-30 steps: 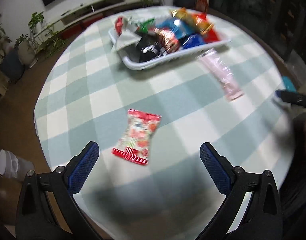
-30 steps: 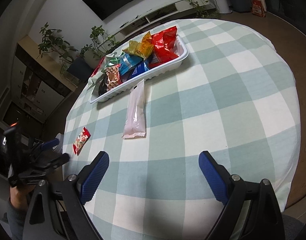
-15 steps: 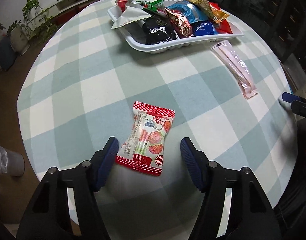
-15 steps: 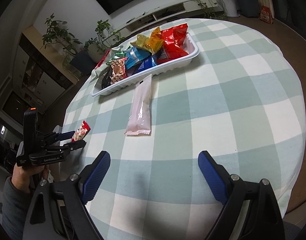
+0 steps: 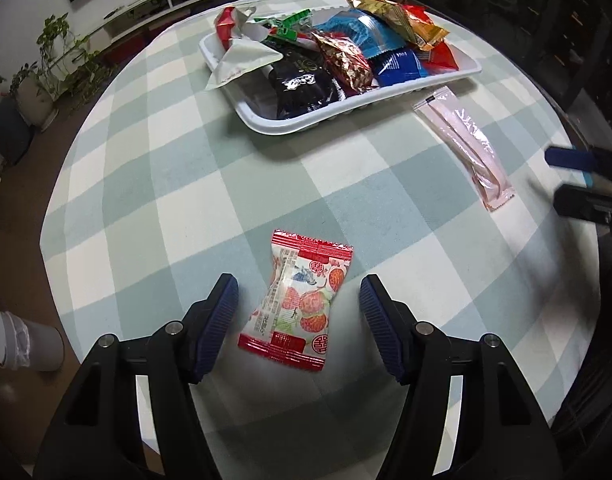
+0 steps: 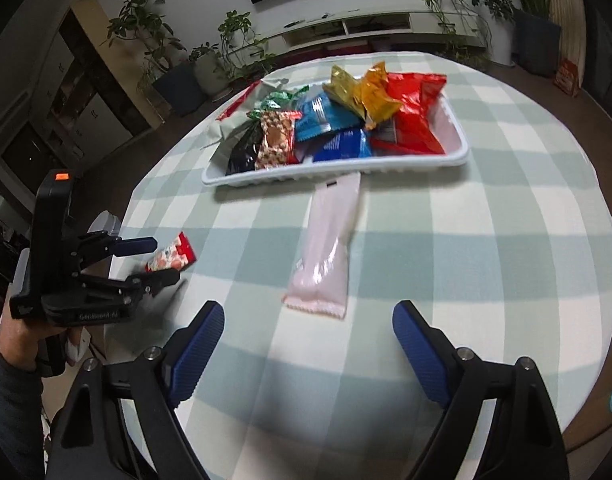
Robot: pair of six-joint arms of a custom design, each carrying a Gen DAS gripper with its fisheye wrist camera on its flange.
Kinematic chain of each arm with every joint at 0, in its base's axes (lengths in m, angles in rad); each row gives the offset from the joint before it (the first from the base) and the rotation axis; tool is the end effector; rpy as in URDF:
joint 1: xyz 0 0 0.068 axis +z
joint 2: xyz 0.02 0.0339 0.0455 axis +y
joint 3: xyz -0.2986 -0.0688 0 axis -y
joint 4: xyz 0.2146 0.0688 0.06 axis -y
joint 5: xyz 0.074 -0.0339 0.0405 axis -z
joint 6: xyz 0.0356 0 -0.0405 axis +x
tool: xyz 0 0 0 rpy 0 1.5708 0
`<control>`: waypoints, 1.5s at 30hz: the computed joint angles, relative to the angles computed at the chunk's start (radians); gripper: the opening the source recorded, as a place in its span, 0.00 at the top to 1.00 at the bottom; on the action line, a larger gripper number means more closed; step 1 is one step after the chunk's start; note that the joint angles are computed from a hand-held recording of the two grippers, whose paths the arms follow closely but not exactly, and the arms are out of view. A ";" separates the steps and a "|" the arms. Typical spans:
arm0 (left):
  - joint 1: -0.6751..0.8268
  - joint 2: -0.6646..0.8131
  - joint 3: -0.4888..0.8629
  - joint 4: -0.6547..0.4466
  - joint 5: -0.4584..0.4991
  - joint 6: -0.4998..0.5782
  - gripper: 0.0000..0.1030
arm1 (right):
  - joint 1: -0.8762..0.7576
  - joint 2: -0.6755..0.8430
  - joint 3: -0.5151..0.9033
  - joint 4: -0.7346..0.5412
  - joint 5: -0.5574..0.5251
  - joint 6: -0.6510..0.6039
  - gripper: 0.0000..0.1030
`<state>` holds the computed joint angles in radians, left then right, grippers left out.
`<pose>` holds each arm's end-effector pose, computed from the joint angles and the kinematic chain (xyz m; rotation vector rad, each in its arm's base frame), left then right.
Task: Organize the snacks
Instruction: 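Grasp the red-and-white strawberry candy with the left tool while the right tool grasps the pink stick packet, then carry the strawberry candy and pink packet over the white tray and lower them in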
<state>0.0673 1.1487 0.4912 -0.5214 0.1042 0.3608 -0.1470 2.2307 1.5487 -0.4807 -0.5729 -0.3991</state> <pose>0.1459 0.0061 0.2011 0.4282 2.7033 -0.0241 0.4467 -0.0466 0.1653 -0.4733 2.5024 0.5792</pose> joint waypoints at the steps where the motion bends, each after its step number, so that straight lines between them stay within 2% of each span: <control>1: -0.005 0.012 -0.001 0.008 -0.004 0.000 0.40 | 0.009 0.009 0.020 -0.005 0.011 0.006 0.14; 3: 0.001 0.038 -0.010 0.030 0.001 0.002 0.41 | 0.028 0.026 0.057 -0.009 0.038 0.020 0.14; 5: 0.038 0.045 -0.023 0.048 0.048 0.012 0.53 | 0.048 0.051 0.097 -0.011 0.068 0.026 0.15; 7: 0.051 0.039 -0.025 0.057 0.050 0.001 0.67 | 0.070 0.082 0.143 -0.019 0.114 0.035 0.18; 10: 0.046 0.035 -0.027 0.060 0.048 -0.008 0.68 | 0.094 0.133 0.218 -0.048 0.149 0.049 0.21; 13: 0.049 0.031 -0.032 0.058 0.055 -0.012 0.69 | 0.111 0.157 0.233 -0.050 0.175 0.047 0.24; 14: 0.053 0.026 -0.034 0.055 0.059 -0.012 0.69 | 0.119 0.163 0.231 -0.048 0.191 0.041 0.25; 15: 0.070 0.029 -0.030 0.043 0.075 0.032 0.69 | 0.124 0.167 0.227 -0.046 0.206 0.033 0.26; 19: 0.100 -0.001 -0.042 0.029 0.094 0.041 0.70 | 0.139 0.144 0.152 0.042 0.252 -0.001 0.29; 22: 0.147 -0.037 -0.049 0.001 0.124 0.055 0.71 | 0.138 0.138 0.140 0.057 0.268 -0.012 0.37; 24: 0.195 -0.069 -0.048 -0.029 0.159 0.070 0.71 | 0.130 0.131 0.131 0.060 0.259 -0.023 0.54; 27: 0.258 -0.121 -0.039 -0.090 0.208 0.097 0.71 | 0.113 0.129 0.138 0.039 0.235 -0.029 0.65; 31: 0.340 -0.181 -0.017 -0.181 0.286 0.133 0.71 | 0.096 0.115 0.109 0.052 0.216 -0.027 0.68; 37: 0.476 -0.239 0.037 -0.328 0.458 0.186 0.71 | 0.037 0.072 0.072 0.051 0.117 0.006 0.69; 41: 0.448 -0.264 0.082 -0.350 0.512 0.109 0.71 | -0.011 0.068 0.109 0.001 0.047 0.031 0.69; 45: 0.361 -0.253 0.139 -0.296 0.532 -0.045 0.71 | -0.051 0.081 0.196 -0.062 0.005 0.056 0.69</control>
